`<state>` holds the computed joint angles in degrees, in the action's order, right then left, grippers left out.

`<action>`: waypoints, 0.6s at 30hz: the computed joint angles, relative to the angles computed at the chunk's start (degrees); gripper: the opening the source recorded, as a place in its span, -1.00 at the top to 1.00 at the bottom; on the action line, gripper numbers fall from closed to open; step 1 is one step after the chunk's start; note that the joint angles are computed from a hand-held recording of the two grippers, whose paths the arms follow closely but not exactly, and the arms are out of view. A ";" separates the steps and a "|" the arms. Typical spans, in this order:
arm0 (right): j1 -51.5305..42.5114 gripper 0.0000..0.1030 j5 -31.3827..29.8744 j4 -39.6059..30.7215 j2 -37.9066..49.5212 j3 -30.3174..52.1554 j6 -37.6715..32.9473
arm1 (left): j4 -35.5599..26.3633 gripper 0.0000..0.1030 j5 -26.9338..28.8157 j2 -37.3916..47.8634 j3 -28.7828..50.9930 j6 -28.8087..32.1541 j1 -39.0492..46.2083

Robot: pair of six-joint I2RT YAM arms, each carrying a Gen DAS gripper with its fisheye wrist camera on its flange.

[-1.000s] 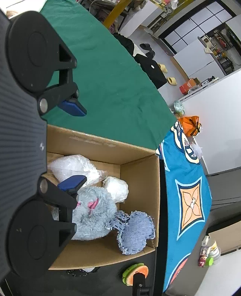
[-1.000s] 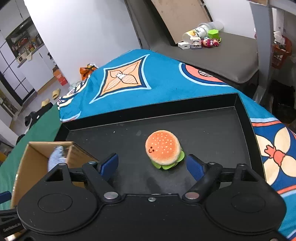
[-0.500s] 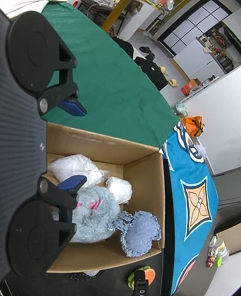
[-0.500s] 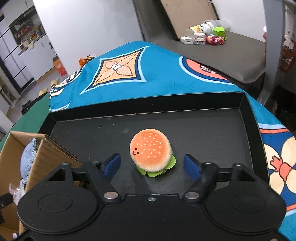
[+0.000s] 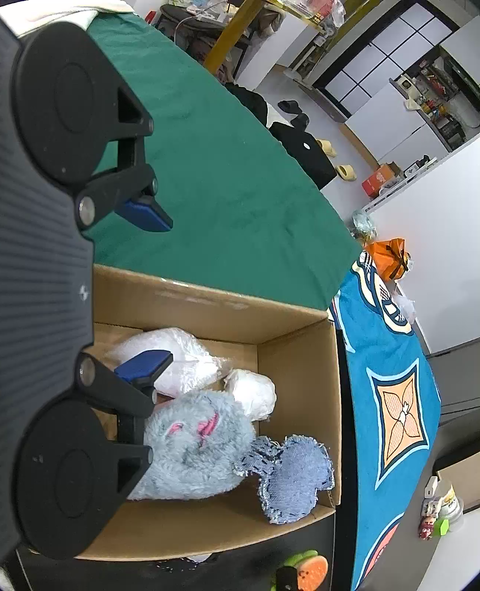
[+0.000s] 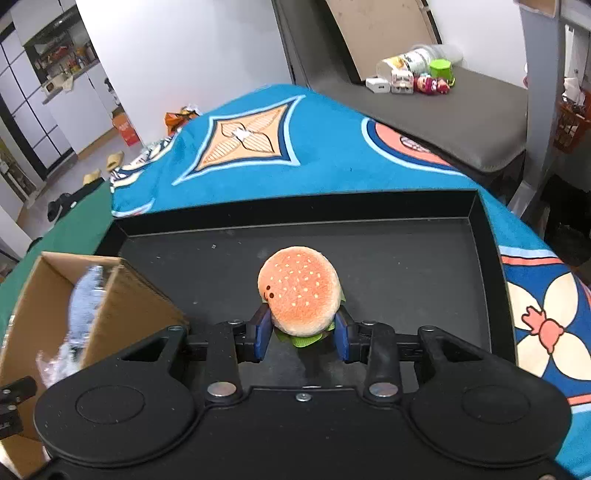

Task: Organize soft objects
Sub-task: 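Lift the burger plush with the right tool and drop it into the box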

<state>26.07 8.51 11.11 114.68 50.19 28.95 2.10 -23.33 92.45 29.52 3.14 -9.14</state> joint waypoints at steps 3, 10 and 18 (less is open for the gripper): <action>0.65 0.33 0.78 -0.01 -2.49 -1.68 0.49 | -0.44 -0.34 0.32 -1.66 -0.82 0.58 0.66; 2.22 0.33 2.19 -0.36 -7.41 -4.23 0.61 | -1.88 -0.34 0.73 -5.37 -2.32 1.72 1.33; 4.74 0.33 3.21 -0.25 -12.44 -5.60 -0.82 | -3.86 -0.34 3.18 -11.18 -4.74 2.73 3.74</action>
